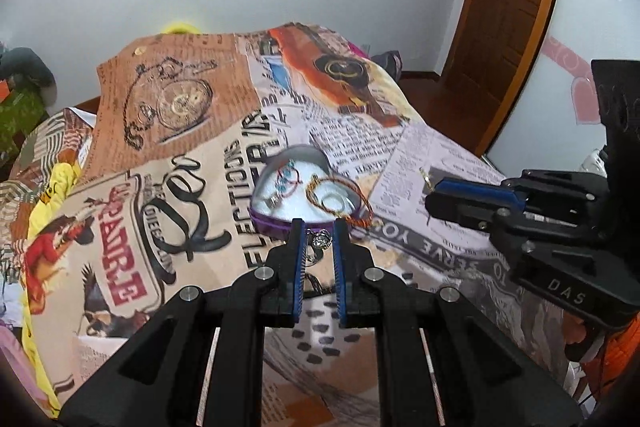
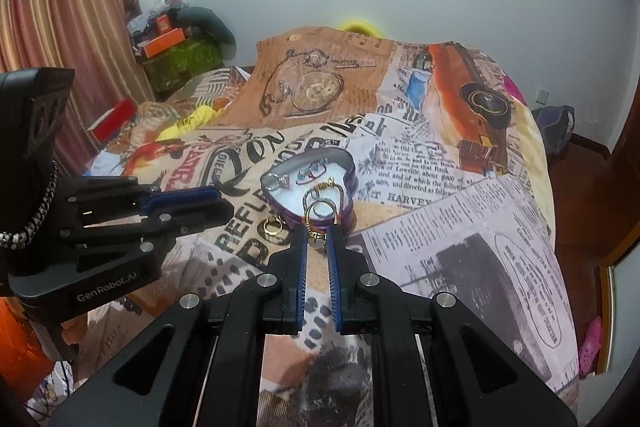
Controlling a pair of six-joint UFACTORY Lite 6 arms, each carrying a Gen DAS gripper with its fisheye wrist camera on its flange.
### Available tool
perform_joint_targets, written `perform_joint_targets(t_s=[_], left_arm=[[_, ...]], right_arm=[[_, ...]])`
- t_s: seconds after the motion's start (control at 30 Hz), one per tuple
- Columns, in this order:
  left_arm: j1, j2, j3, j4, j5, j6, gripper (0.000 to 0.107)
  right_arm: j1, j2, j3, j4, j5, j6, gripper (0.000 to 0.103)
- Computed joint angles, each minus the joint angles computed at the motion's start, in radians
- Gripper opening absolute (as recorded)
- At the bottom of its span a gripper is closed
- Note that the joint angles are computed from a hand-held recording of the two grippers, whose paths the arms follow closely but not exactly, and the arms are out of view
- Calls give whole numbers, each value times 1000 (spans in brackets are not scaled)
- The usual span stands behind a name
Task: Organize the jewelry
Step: 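Carry both held earrings over the purple heart tin with both tools, then open the left tool over the tin while the right tool releases its earring there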
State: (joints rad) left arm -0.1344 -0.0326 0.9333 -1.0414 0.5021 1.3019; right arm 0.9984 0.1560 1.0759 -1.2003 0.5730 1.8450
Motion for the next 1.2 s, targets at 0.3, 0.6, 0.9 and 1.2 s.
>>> perform_joint_targets(t_s=[0.3,0.6,0.9,1.2], left_arm=[[-4,99,116,-35,-18,6,11],[-20,255,253,-28,-38,-16,11],[-19,413,352,-3,-18,-84,11],[-25,440,364,-9,-24,-80,11]], right_arm=[[-53,62,85,-30,-29,-31,9],[-110,138,158,-16,-64,-107,9],[-156,267,258,76,-116,-239,9],[-172,329,296,140,-133,-325,9]])
